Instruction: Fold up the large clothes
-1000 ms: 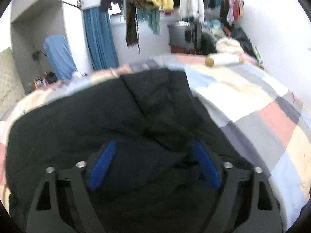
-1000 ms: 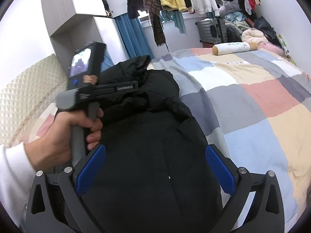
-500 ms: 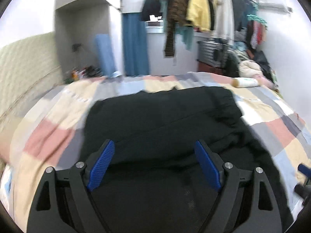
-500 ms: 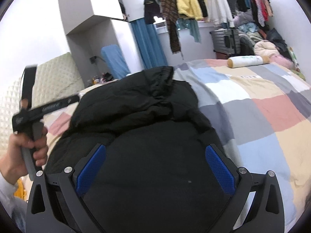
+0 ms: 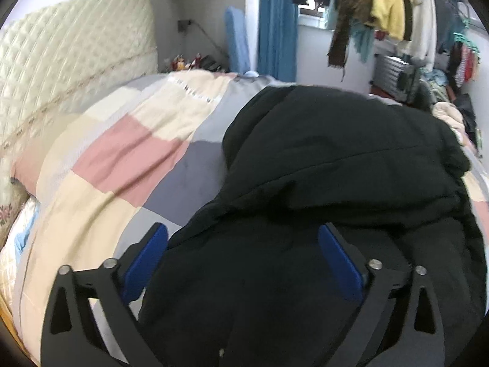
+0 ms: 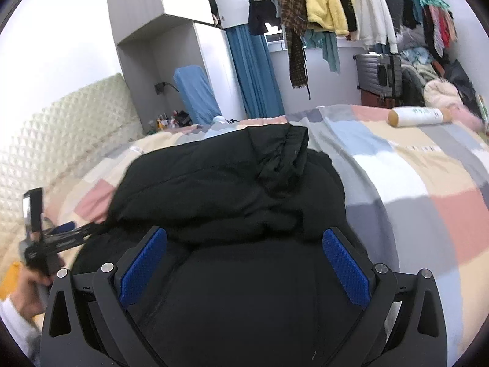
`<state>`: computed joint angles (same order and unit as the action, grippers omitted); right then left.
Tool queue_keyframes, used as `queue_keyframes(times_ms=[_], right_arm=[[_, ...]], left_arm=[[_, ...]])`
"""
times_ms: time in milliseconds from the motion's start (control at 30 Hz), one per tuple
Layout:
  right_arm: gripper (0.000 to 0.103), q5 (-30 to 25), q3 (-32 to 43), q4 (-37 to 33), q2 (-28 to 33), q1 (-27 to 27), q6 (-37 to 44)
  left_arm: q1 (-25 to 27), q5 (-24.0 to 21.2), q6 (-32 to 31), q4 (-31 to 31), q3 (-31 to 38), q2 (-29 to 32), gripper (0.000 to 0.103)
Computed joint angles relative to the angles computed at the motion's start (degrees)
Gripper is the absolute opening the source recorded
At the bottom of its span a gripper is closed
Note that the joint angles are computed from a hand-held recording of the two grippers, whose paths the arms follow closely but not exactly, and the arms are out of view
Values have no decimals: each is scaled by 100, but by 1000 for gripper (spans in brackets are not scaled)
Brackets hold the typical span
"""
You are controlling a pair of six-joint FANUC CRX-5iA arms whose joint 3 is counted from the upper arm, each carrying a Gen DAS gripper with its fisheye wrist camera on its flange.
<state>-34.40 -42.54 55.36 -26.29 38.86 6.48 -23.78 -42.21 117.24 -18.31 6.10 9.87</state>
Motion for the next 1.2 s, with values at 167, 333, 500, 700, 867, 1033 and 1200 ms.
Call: queue_keyframes(times_ms=[167, 333, 500, 700, 867, 1033, 1200], right_arm=[[96, 774, 334, -275, 747, -808, 311], [89, 1401, 512, -197, 1270, -1427, 108], [78, 2009, 503, 328, 1573, -1831, -307], [30, 2001, 670, 358, 1862, -1849, -246], [18, 2212, 552, 765, 1595, -1828, -391], [16, 2823, 288, 1737, 1094, -2040, -1381], [15, 3176, 157, 2326, 834, -2230, -1961]], left_arm=[[-135, -454, 333, -548, 555, 558, 102], [-185, -830, 317, -729, 984, 996, 102], [-320, -912, 890, -1307, 1164, 1130, 102], [-281, -787, 1426, -1560, 1120, 1121, 102], [-218, -671, 2089, -1854, 964, 918, 102], [-8, -472, 2386, -1710, 727, 705, 102], [267, -32, 2334, -1160, 331, 452, 102]])
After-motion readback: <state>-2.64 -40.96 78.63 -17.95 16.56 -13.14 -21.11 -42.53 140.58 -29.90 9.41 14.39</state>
